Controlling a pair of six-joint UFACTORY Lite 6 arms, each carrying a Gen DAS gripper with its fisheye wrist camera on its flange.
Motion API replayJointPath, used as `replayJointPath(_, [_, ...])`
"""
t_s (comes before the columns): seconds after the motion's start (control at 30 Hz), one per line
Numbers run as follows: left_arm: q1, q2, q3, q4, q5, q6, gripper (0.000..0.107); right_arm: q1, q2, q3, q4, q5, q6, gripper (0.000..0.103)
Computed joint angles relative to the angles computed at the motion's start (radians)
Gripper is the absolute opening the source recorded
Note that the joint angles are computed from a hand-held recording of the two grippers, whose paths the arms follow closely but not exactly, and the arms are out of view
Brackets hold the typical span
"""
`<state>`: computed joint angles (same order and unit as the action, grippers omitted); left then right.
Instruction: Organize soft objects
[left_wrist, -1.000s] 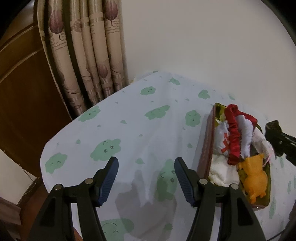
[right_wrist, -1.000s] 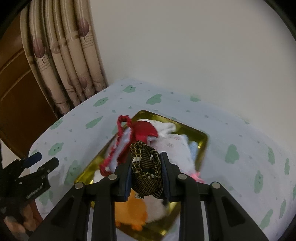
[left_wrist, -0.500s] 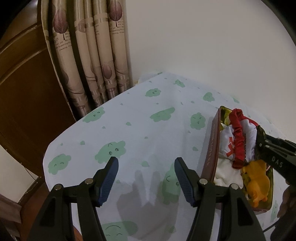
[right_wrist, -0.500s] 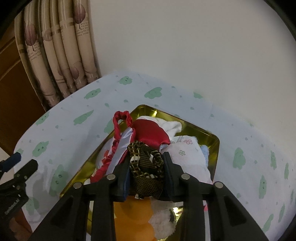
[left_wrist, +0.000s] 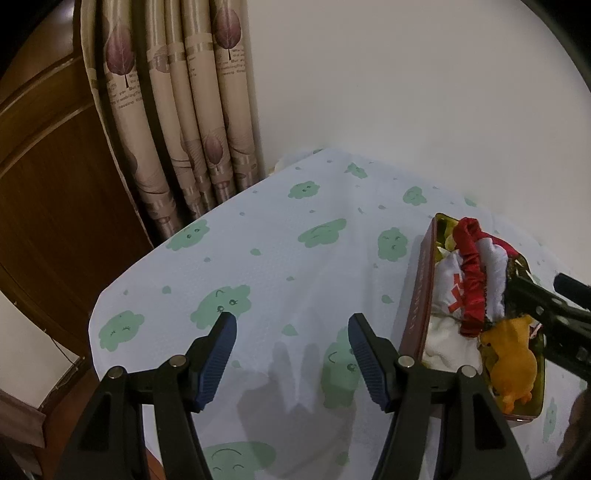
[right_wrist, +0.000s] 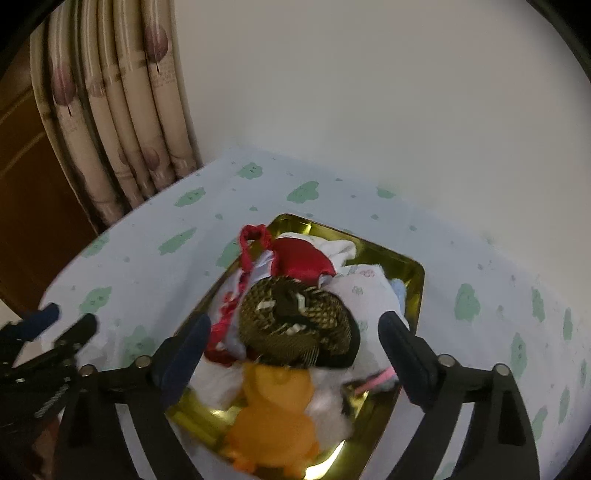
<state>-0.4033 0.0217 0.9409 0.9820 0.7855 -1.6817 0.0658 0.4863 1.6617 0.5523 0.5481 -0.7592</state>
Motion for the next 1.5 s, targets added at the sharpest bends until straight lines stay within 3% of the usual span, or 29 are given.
replayJointPath(0.17, [-0.029, -0.007, -0.002, 0.015, 0.017, -0.020, 0.065, -0.034, -0.099, -0.113, 0.030, 0.004, -0.031, 0.094])
replayJointPath(0.63, [-0.070, 0.009, 0.012, 0.014, 0.007, -0.022, 0.065, -0.160, -0.434, -0.578, 0.162, -0.153, -0.167, 0.097])
replayJointPath(1.5, [-0.065, 0.026, 0.023, -0.006, 0.002, 0.012, 0.065, -0.156, -0.407, -0.621, 0.125, -0.133, -0.137, 0.099])
